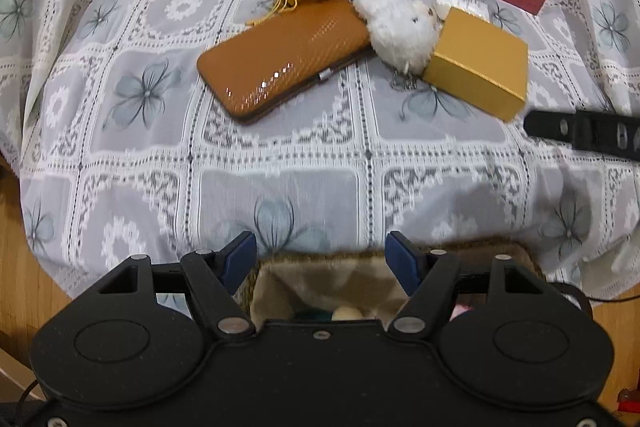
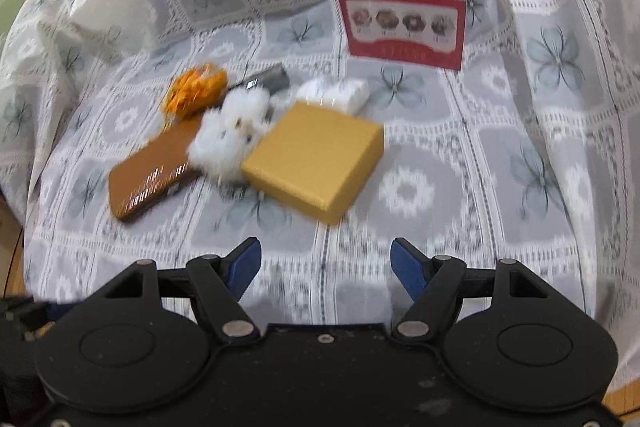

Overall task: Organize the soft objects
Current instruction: 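Move both tools from the basket back toward the items on the cloth, then reach the right gripper to the white wrapped packet beside the gold box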

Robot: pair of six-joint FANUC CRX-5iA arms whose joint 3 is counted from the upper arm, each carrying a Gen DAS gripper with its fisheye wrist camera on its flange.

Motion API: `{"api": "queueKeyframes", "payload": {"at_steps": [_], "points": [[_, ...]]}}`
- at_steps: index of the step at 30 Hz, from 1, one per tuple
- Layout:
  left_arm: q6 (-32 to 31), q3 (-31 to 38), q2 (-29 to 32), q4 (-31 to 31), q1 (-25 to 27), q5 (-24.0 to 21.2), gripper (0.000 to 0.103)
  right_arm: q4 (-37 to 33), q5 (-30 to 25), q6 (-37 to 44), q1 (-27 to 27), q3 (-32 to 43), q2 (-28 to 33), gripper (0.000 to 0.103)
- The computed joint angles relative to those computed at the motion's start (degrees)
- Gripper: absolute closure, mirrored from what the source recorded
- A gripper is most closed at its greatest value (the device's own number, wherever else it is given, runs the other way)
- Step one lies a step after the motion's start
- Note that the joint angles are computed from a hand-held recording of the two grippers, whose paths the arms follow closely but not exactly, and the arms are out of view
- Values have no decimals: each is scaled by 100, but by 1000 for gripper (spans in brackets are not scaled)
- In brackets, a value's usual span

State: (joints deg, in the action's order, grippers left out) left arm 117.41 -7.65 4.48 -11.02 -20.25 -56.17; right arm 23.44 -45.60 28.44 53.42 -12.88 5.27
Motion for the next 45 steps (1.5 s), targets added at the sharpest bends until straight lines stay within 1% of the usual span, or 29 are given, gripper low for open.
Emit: {"api": "queueKeyframes", "payload": {"at_steps": [4, 9, 17, 20, 22, 26, 31, 34, 37, 38, 41, 45], "points": [[-96, -6, 44, 38, 83, 101, 36, -37, 49, 24, -262, 462, 388, 32], [-221, -49, 90, 138, 174, 212, 36, 59, 55, -210, -539, 1057, 943, 32], [-340, -41, 175, 223, 258, 282, 36, -49, -297, -213, -836, 2140, 1931, 31], [-369, -48, 198, 261, 309, 310, 36, -189, -381, -35, -867, 2364, 2099, 31], [-389, -52, 216, 289, 345, 328, 36, -173, -271, 61, -836, 2280, 2040, 31], [-415, -52, 240, 314, 379, 361, 36, 277, 35, 55, -650, 1794, 1745, 31], [-396, -126, 157, 342, 392, 407, 36, 450, 389, 528, -398, 1323, 1366, 31], [-358, -164, 100, 334, 386, 401, 36, 1016, 639, 598, -188, 924, 1189, 29], [-345, -186, 71, 333, 384, 396, 36, 1647, 791, 539, -44, 638, 1176, 30], [-339, -198, 56, 332, 384, 394, 36, 1642, 791, 638, -17, 649, 1216, 30], [-341, -233, 23, 341, 406, 396, 36, 1229, 585, 1053, -2, 943, 1417, 31], [-370, -272, 0, 374, 448, 403, 36, 1326, 452, 1025, -64, 1148, 1672, 31]]}}
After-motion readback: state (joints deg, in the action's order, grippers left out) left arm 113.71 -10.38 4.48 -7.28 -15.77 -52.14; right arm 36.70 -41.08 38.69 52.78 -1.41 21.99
